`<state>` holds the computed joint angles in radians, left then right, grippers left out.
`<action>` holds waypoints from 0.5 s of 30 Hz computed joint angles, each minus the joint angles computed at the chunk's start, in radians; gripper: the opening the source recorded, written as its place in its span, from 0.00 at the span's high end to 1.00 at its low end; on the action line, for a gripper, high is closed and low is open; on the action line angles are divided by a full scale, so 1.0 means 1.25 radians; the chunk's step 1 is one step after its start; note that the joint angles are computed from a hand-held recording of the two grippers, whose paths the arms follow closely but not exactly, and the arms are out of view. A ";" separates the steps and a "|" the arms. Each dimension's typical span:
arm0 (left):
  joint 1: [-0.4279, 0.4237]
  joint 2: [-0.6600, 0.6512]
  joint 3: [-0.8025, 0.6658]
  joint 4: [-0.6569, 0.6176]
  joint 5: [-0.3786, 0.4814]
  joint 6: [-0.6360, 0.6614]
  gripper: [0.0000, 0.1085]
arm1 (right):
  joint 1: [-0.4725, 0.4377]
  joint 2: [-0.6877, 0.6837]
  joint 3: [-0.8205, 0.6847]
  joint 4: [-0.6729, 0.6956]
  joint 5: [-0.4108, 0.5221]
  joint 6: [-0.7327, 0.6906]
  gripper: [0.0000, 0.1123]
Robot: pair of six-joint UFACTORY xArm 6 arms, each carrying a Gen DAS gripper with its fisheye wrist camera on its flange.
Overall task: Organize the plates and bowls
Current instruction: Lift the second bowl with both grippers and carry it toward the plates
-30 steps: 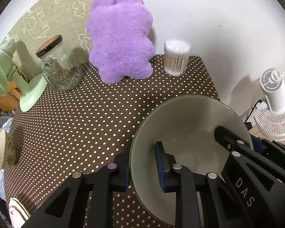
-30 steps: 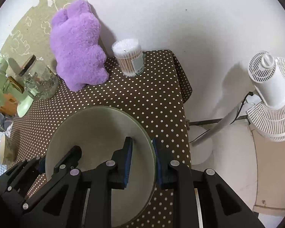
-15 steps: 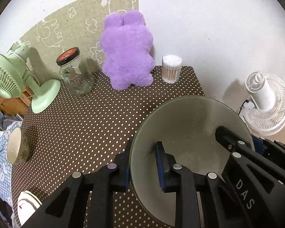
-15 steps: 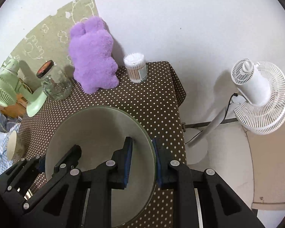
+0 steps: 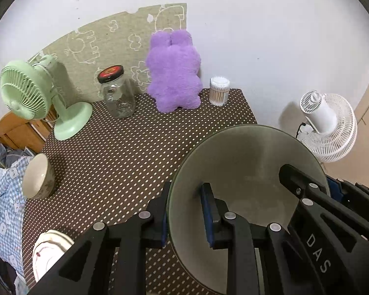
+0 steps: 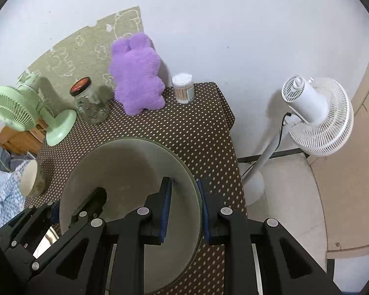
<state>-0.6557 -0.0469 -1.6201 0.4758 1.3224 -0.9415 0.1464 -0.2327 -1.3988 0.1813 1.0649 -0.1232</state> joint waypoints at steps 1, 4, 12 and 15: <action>-0.003 -0.015 0.013 0.000 0.001 -0.002 0.81 | 0.006 -0.016 0.012 -0.006 0.002 0.007 0.78; -0.013 -0.062 0.055 0.000 0.005 -0.007 0.81 | 0.025 -0.063 0.047 -0.025 0.009 0.030 0.78; -0.043 -0.191 0.177 0.003 0.014 -0.030 0.81 | 0.089 -0.177 0.132 -0.080 0.026 0.109 0.78; -0.054 -0.238 0.221 0.002 0.021 -0.036 0.81 | 0.116 -0.220 0.167 -0.101 0.033 0.143 0.78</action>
